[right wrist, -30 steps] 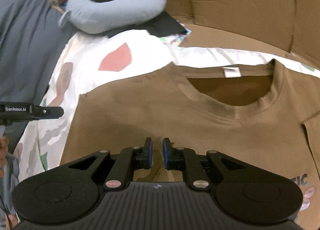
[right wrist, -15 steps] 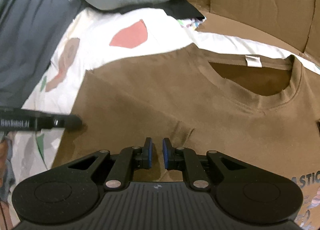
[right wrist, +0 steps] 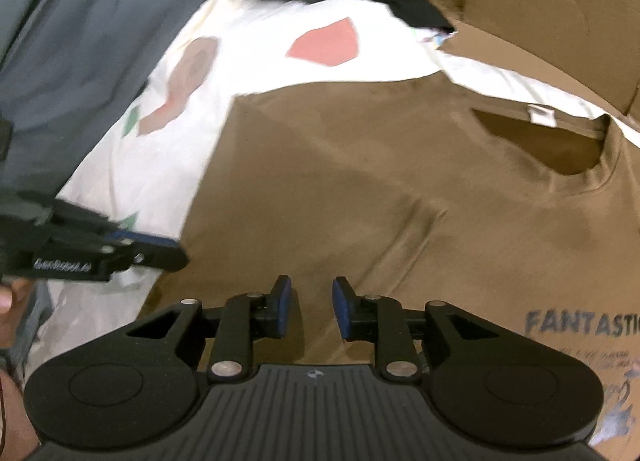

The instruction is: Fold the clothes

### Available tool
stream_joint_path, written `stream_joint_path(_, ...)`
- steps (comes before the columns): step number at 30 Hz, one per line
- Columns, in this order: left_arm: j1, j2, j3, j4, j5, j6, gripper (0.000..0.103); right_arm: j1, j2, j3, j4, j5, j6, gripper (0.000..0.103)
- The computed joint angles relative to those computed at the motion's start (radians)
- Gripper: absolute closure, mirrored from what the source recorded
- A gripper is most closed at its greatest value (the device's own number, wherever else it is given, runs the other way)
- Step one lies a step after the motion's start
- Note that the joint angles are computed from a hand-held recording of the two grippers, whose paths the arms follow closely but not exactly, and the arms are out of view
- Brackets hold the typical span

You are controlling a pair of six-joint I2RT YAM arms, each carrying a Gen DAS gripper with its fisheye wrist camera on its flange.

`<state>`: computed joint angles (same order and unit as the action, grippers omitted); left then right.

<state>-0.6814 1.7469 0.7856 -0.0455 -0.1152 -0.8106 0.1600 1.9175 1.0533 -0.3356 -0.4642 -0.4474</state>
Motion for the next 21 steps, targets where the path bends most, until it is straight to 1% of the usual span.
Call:
stream_joint_path(7, -0.045, -0.073, -0.026, -0.006, -0.001, -0.031, 0.094, 0.05, -0.124, -0.159, 0.004, 0.018, -0.024, 0.073)
stream_joint_path(11, -0.073, -0.06, -0.038, 0.004, -0.003, -0.088, 0.082, 0.083, -0.16, -0.218, 0.018, 0.035, -0.017, 0.072)
stream_joint_path(12, -0.082, -0.056, -0.048, 0.011, -0.006, -0.105, 0.082, 0.088, -0.166, -0.227, 0.022, 0.039, -0.013, 0.072)
stream_joint_path(16, -0.102, -0.067, -0.107, 0.054, 0.004, -0.168, 0.083, 0.105, -0.188, -0.248, 0.03, 0.059, -0.001, 0.072)
stream_joint_path(18, -0.103, -0.077, -0.14, 0.086, 0.02, -0.188, 0.09, 0.112, -0.194, -0.248, 0.023, 0.07, -0.004, 0.072)
stream_joint_path(21, -0.107, -0.087, -0.165, 0.103, 0.026, -0.198, 0.093, 0.116, -0.202, -0.243, 0.011, 0.082, -0.008, 0.072)
